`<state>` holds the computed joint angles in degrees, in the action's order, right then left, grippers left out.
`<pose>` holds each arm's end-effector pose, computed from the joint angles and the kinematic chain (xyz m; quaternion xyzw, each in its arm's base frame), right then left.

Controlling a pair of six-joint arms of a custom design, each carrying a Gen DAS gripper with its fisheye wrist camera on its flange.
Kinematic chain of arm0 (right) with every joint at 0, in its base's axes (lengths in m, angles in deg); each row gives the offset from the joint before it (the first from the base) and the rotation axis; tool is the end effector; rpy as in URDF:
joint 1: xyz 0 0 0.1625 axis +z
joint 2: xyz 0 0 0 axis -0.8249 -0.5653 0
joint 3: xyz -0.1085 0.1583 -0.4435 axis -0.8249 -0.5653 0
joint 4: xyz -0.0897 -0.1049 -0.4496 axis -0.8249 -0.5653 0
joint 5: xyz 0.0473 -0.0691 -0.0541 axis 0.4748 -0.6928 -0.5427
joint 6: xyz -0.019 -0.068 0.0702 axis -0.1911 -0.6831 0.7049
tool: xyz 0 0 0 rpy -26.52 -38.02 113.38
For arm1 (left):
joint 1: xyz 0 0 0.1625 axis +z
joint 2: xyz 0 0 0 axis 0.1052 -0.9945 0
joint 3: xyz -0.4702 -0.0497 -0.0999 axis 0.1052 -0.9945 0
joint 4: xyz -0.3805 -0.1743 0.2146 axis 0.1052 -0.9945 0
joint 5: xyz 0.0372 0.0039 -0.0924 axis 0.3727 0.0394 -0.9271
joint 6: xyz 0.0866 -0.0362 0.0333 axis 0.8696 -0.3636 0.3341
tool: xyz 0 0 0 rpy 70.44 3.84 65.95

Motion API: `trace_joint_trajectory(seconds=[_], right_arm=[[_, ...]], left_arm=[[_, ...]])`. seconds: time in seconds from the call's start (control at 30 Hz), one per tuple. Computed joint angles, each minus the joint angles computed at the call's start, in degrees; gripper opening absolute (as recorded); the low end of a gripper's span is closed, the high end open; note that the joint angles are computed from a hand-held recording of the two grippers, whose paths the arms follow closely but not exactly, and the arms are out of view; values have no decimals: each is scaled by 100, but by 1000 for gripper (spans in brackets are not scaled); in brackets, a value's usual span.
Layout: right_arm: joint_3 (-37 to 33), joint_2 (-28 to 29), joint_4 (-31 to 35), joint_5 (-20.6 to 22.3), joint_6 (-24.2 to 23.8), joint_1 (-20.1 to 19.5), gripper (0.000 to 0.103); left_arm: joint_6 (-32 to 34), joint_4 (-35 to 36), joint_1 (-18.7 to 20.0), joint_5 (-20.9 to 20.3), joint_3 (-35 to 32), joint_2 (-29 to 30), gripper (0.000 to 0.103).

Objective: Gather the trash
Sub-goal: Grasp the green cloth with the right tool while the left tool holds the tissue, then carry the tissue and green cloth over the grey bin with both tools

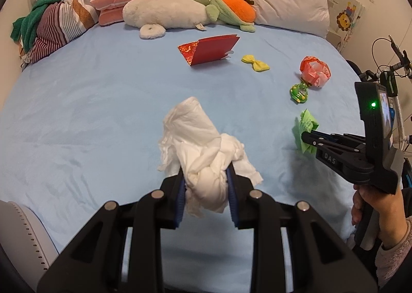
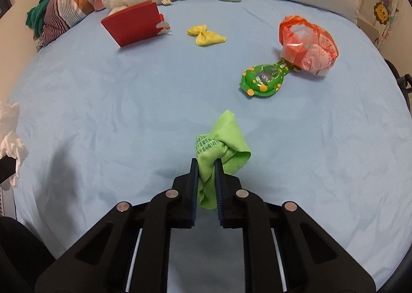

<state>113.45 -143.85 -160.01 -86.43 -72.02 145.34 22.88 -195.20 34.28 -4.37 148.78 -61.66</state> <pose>0.0516 -0.4167 0.2531 -0.2225 -0.8168 0.3555 0.3962 -0.3768 -0.5447 0.0472 0.4819 0.8535 -0.0374 0.1948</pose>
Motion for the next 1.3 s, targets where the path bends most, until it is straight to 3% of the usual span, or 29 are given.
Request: trace_joint_trajectory(seconds=[0.4,0.73,0.97,1.3], right_arm=[[-183,-40,92,-164,-51,1046,11],[-853,523,197,-140,-486,2197,11],[-1469,1031,522,291,-972,2847,11],[-2609,1648,1311,1451,-1792,3507,11]], left_arm=[[-117,-111,-14,133,302,-670,28],[-282,10,24,725,620,-1733,28],[-296,63,3,1239,769,-2650,28],[-189,101,-109,2212,757,-3678,28]])
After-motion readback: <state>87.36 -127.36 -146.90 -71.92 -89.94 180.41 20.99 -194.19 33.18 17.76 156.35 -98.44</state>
